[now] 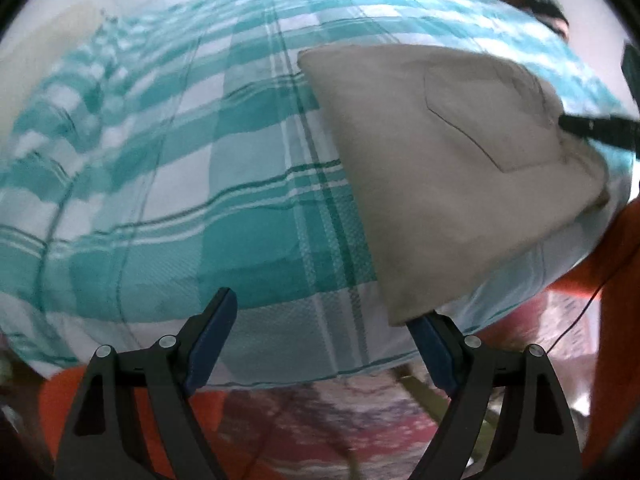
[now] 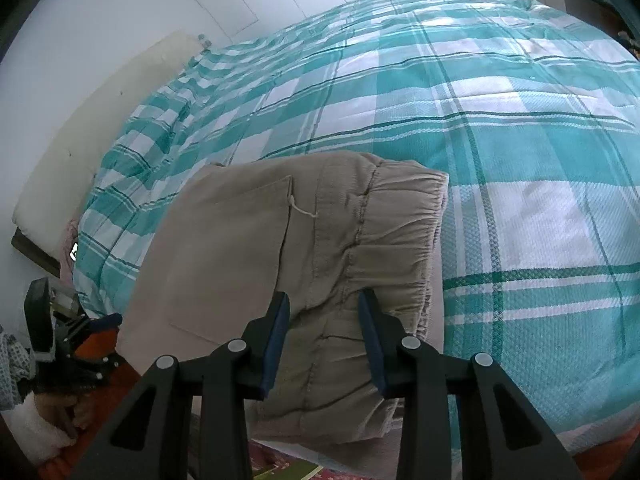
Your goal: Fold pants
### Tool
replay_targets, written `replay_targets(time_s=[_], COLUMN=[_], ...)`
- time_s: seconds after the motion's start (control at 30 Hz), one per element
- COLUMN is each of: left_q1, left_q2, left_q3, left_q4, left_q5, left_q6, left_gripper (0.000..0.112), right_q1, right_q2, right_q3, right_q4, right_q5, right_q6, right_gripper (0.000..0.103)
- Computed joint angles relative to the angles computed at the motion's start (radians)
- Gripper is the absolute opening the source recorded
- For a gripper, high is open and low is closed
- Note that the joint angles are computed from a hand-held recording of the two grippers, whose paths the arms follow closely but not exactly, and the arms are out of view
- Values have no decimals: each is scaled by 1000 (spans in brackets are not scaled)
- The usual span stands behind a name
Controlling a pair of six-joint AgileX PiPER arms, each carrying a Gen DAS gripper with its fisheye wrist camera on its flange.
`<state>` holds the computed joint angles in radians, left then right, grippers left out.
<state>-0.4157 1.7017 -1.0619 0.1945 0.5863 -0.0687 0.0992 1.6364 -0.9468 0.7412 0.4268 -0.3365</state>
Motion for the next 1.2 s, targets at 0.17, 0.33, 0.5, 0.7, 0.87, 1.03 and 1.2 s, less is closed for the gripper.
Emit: replay_targets(time_s=[0.17,0.33,0.5,0.7,0.87,1.03,1.2], left_q1=[9,4,-2,225,329,277,228], left_q2=[-2,3,1,-38,141,485,529], left_q3=[-10,-16,-16,-139,-318,-668,-770], left_q4=[-15,-3,0,-555,-718,-828,-823], left_q5=[17,21,37,325,321,551,605], left_q6=[31,21,17,476,571,513,403], left_gripper=[87,87,87,92,97,94,19], right_q1=[10,12,15,-65,-270,-344,-250], right_q2=[-2,-3,-5,-45,-83,210,298], right_q3=[1,0,1,5,9,-132,-246], right_q4=[-32,-50,-60,96,148,263,186], right_q5=[-12,-13,-14,79,176,431,449], right_q6=[25,40,51,-45,-97,-235,-154], right_gripper=[35,35,35,56,82,78,44])
